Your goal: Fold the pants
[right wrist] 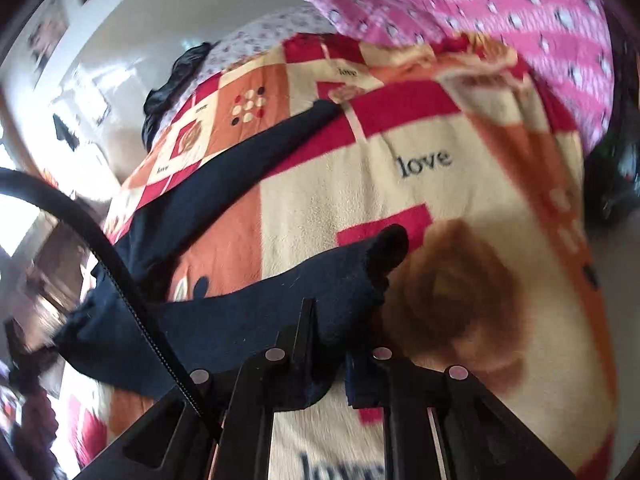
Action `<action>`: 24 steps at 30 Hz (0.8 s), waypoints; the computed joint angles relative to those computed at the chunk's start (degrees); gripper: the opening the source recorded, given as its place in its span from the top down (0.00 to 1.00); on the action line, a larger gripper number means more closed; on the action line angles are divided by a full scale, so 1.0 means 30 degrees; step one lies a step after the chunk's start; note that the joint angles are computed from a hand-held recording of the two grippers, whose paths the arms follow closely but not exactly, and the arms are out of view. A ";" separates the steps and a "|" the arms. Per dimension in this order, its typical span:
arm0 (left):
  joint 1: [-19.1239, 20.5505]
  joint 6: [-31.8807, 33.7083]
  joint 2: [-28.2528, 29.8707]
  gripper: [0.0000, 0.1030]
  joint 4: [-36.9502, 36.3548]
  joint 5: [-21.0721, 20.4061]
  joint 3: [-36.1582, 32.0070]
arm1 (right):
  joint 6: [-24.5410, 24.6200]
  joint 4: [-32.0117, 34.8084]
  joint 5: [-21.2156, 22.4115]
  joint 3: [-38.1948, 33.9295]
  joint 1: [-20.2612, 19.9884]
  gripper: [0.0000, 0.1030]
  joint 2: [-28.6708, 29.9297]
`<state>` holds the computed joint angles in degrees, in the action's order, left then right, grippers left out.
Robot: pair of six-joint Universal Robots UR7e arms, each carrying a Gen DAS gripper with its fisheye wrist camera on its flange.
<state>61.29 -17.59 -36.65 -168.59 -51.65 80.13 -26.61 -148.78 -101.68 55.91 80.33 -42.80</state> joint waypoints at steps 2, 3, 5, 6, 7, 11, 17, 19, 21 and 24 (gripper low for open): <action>-0.0718 0.0301 -0.0450 0.90 -0.0898 0.0778 0.1241 | -0.0035 -0.0281 -0.0014 0.1450 0.0005 0.90 -0.1193; -0.1029 0.0211 -0.0878 0.90 -0.1398 0.1110 0.2106 | 0.0091 -0.0251 0.0201 0.2290 -0.0090 0.90 -0.1813; -0.1355 -0.0802 -0.1759 0.90 -0.2014 0.1446 0.3721 | 0.0354 0.0136 0.0565 0.3497 -0.0269 0.90 -0.2821; -0.1465 -0.1284 -0.2089 0.90 -0.2180 0.1640 0.4366 | 0.0480 0.0447 0.0662 0.3994 -0.0372 0.90 -0.3226; -0.1571 -0.1920 -0.2450 0.90 -0.2164 0.1868 0.5010 | 0.0564 0.0837 0.0852 0.4475 -0.0466 0.90 -0.3570; -0.1707 -0.4657 -0.3764 0.90 -0.1489 0.1694 0.7625 | -0.0108 0.0730 0.0592 0.5681 -0.0430 0.90 -0.4035; -0.1047 -0.8590 -0.3947 0.78 0.0455 0.0302 0.8545 | -0.0372 0.0463 -0.1250 0.4671 -0.0340 0.77 -0.3031; -0.0979 -0.8145 -0.4017 0.71 -0.0742 0.0221 0.8904 | 0.1218 0.3346 -0.3256 0.2927 -0.0521 0.73 -0.2077; -0.1335 -0.7946 -0.4226 0.59 0.0051 0.1428 0.8887 | 0.1865 0.3817 -0.2949 0.2677 -0.0703 0.73 -0.2201; -0.2007 -0.7307 -0.4648 0.58 -0.0006 0.4251 0.9221 | 0.1160 0.1564 -0.4423 0.2611 -0.0293 0.72 -0.2254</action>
<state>55.26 -39.51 -50.60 -168.60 -38.90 107.79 -23.14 -144.08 -114.95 63.74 79.45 -49.56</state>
